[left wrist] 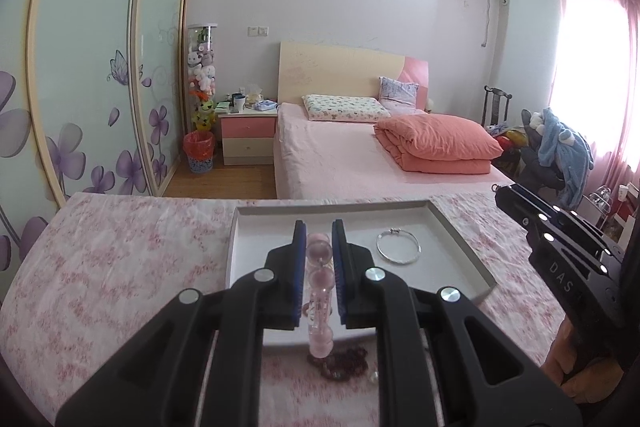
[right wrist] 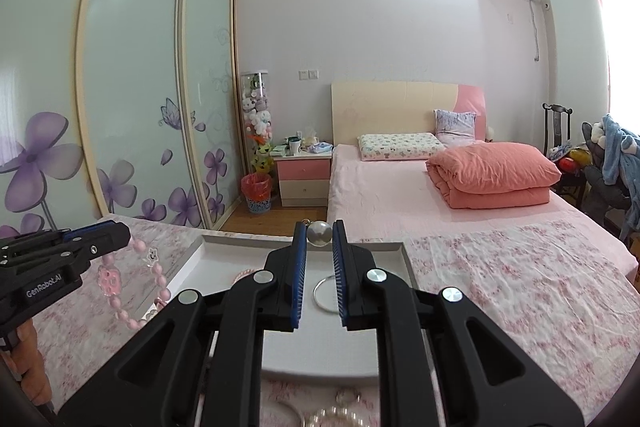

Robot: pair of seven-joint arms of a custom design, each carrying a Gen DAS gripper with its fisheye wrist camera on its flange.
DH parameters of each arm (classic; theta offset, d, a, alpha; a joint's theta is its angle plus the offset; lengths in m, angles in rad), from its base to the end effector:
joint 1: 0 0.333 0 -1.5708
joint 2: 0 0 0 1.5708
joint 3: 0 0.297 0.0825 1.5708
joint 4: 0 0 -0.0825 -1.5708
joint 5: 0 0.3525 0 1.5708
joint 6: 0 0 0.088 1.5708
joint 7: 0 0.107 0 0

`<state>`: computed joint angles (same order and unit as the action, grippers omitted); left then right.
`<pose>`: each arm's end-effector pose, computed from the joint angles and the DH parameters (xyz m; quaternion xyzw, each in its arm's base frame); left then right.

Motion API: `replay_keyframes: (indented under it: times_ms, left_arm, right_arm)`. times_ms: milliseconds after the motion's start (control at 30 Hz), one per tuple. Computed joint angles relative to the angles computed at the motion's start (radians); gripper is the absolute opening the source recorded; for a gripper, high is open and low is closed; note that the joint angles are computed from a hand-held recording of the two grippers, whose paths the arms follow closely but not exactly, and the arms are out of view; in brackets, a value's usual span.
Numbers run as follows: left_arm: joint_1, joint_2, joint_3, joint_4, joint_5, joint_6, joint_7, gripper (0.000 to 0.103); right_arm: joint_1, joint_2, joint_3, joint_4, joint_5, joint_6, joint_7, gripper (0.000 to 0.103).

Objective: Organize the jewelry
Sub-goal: 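Carry the pearl earring and pink bead bracelet into the tray and open both grippers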

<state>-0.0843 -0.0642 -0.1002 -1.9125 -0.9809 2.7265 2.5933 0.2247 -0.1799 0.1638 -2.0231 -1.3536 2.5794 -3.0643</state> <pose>0.5549 -0.0736 0.6009 -0.4479 0.7306 -0.4638 0.2247 0.4760 0.2198 0.5894 -0.4851 0.6535 -0.4357 0.3844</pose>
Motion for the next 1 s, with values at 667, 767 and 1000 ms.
replay_keyframes:
  times_ms: [667,767,1000]
  left_arm:
    - [0.07,0.369,-0.126,0.332,0.446,-0.002,-0.414,0.014]
    - [0.08,0.382,-0.137,0.342,0.472,-0.004,-0.446,0.014]
    - [0.112,0.36,-0.154,0.313,0.465,0.031,-0.444,0.019]
  right_arm:
    - [0.025,0.264,-0.141,0.181,0.414,0.12,-0.326,0.014]
    - [0.033,0.262,-0.151,0.174,0.456,0.133,-0.358,0.019]
    - [0.03,0.215,-0.15,0.118,0.439,0.124,-0.313,0.029]
